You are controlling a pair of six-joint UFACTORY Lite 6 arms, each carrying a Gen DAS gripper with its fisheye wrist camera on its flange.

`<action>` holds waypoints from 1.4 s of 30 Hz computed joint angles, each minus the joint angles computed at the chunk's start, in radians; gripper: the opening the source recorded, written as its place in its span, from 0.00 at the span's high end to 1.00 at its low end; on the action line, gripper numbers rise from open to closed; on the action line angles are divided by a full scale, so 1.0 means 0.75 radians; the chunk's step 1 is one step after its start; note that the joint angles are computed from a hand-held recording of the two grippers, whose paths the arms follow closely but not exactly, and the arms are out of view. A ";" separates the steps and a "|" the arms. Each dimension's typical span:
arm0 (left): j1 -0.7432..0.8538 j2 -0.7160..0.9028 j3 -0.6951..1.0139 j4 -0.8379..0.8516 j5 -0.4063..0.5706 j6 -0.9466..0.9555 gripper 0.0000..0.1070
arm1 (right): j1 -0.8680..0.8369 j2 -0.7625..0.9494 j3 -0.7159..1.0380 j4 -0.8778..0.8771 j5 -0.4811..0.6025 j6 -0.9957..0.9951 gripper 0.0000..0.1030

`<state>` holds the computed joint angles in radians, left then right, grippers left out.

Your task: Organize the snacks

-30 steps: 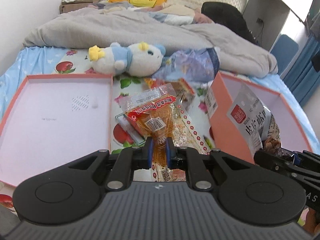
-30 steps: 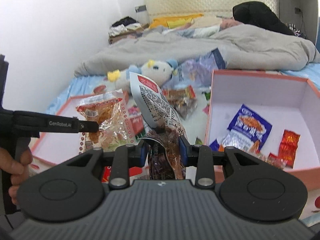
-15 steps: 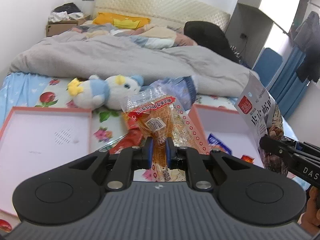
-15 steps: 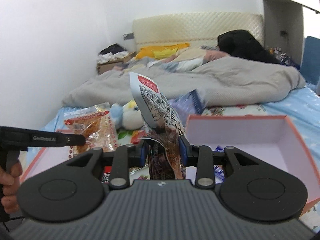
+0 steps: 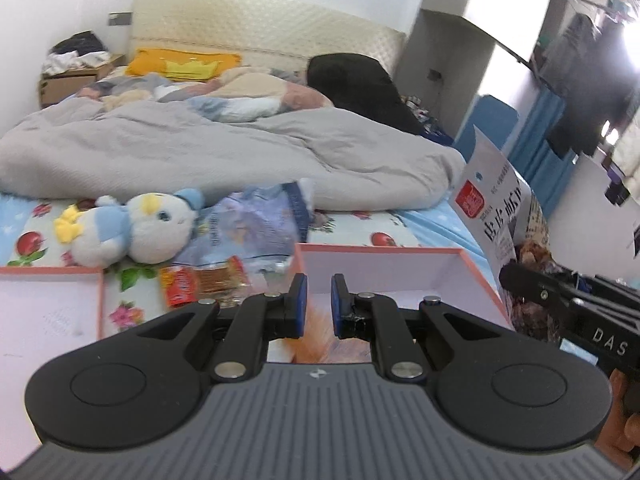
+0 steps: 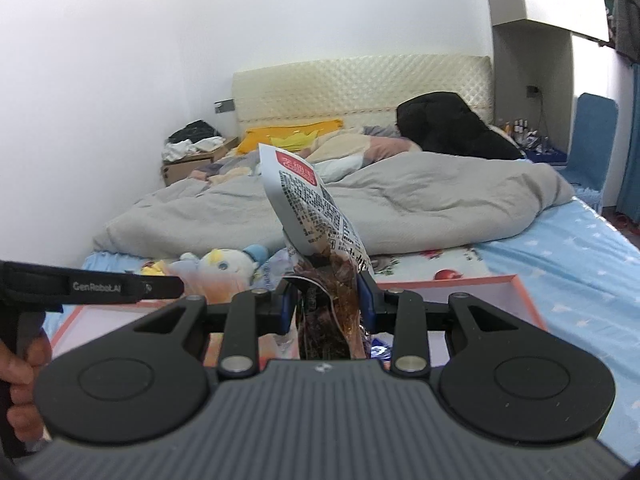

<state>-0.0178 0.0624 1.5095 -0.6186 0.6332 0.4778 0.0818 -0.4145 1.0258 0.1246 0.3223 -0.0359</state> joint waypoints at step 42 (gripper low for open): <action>0.113 0.808 -0.006 -0.147 -0.230 0.081 0.52 | -0.553 0.273 -0.300 0.726 0.100 -0.909 0.26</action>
